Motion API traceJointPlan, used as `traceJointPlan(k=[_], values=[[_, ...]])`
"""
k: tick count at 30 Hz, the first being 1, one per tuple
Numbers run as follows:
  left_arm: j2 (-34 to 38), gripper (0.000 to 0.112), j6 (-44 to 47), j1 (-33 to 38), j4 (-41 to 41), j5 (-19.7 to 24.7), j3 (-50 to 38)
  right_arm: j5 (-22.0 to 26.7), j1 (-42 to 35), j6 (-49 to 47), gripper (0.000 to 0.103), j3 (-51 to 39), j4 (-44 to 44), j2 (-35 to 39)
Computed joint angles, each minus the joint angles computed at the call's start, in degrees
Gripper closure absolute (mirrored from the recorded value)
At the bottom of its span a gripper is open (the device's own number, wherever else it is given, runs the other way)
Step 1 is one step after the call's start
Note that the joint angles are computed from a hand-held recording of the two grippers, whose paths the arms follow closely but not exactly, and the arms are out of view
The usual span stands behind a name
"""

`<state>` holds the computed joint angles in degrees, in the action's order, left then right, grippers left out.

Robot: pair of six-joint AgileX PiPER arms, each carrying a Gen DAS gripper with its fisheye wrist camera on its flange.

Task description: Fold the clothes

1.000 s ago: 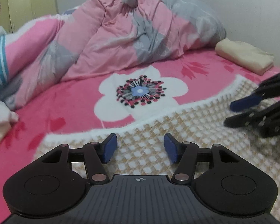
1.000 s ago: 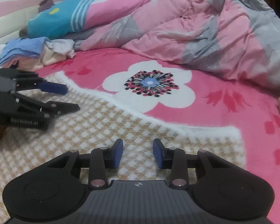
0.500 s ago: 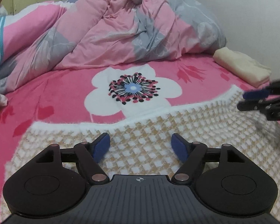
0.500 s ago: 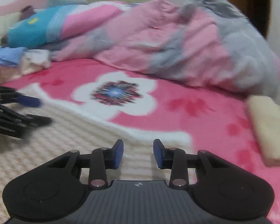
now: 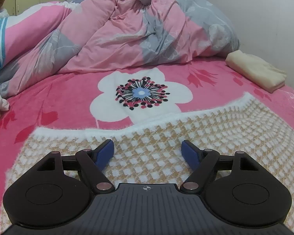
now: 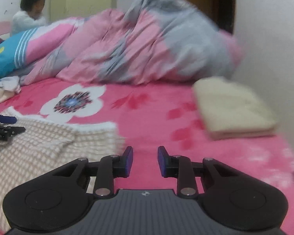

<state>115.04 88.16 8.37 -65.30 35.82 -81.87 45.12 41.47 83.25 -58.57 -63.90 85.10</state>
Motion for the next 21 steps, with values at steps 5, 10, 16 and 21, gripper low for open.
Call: traceJointPlan(k=[5,10,16,21], values=[[0.1,0.034,2.8,0.3,-2.9,-0.1,0.9,16.6,14.5,-7.2,0.074,-2.4,4.6,-8.1],[0.2,0.034,3.3,0.3,-3.5,-0.2,1.0,6.1,17.6,-12.1,0.074,-2.0,12.3,-2.5],[0.1,0.034,5.5,0.7,-5.6,0.0,1.7,-6.2,14.0,2.5,0.073,7.6,6.6,6.2],[0.4,0.034,5.8,0.8,-5.9,0.3,1.6,5.4,20.7,3.1,0.074,1.3,6.1,3.2]])
